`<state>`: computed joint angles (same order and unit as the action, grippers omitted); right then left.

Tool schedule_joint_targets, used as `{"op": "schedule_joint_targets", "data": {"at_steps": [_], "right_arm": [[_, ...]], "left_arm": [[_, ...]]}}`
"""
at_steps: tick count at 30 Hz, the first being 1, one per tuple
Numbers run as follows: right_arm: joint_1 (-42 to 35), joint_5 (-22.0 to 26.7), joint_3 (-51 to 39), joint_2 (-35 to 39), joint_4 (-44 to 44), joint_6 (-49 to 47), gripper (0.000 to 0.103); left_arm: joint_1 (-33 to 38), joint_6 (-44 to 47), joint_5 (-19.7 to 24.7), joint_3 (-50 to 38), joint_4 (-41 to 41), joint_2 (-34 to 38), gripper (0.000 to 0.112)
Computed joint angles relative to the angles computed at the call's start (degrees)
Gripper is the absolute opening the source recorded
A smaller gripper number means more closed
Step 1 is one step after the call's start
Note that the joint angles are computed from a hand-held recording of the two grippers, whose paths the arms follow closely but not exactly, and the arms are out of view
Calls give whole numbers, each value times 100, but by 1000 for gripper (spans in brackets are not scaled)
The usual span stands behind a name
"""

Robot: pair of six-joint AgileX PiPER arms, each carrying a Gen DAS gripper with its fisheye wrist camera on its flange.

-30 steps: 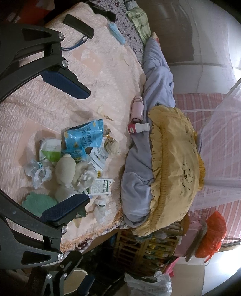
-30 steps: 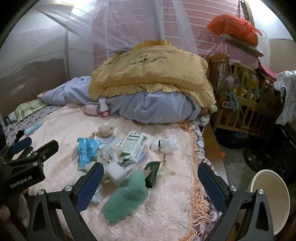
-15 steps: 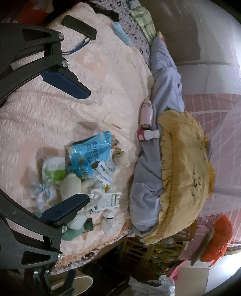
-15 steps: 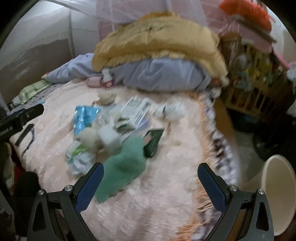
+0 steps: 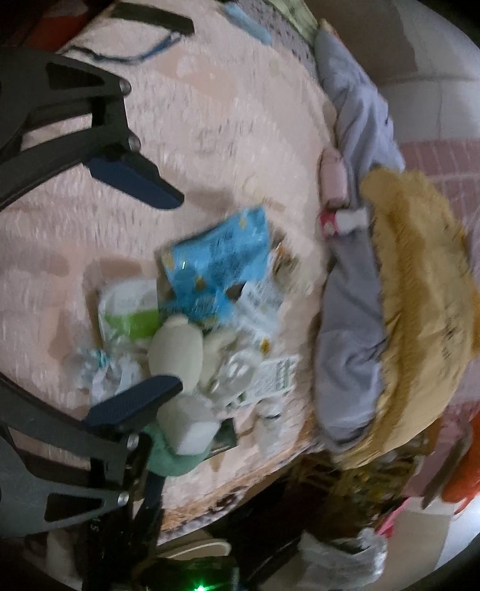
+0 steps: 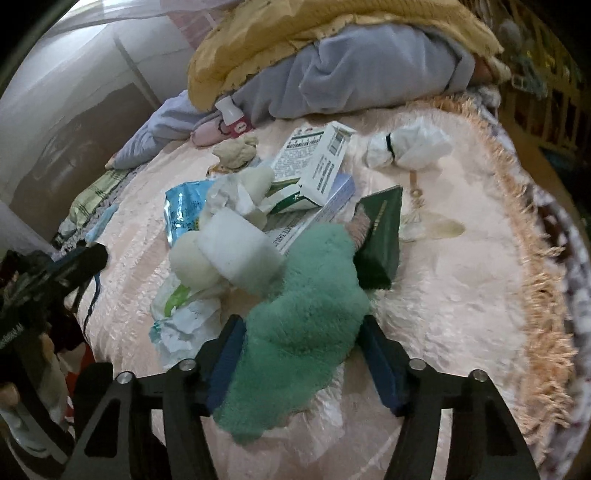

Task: Collect trash
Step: 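Grasp the green towel with the right tool while the left tool grasps the white sponge, then carry towel and sponge to the white bucket and open both tools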

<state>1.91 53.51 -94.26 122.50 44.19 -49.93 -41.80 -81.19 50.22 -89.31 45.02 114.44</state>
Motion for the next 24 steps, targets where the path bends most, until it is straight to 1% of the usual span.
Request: {"op": "schedule_joint_targets", "data": {"at_steps": [1, 4, 6, 8, 12, 15, 16, 21, 22, 23, 24], "right_arm": [[-30, 14, 24, -26, 43, -65, 50], [-147, -43, 244, -254, 181, -373, 41], [-241, -103, 370, -417, 249, -577, 39], [-358, -45, 372, -504, 269, -659, 37], [-608, -18, 365, -604, 230, -723, 36], [-668, -68, 341, -571, 135, -683, 36], [-759, -23, 294, -539, 64, -627, 36], [-1011, 108, 218, -570, -111, -512, 35], [-1029, 157, 162, -524, -158, -470, 35], [-1046, 248, 85, -469, -227, -422, 35], [-1050, 320, 4, -404, -278, -368, 35]], "left_arm": [[61, 217, -77, -128, -182, 111, 85], [220, 806, -190, -603, -690, 495, 83], [267, 975, -208, -811, -836, 626, 83], [253, 1034, -174, -998, -838, 706, 83], [146, 940, -436, -929, -576, 550, 83], [139, 1486, -590, -1150, -926, 627, 83], [126, 1633, -565, -1244, -1008, 682, 83], [-68, 2612, 49, -2239, -1390, 1328, 83], [-102, 2844, 266, -2543, -1454, 1523, 83], [-145, 3133, 605, -2993, -1527, 1803, 83], [-169, 3290, 795, -3246, -1550, 1976, 83]]}}
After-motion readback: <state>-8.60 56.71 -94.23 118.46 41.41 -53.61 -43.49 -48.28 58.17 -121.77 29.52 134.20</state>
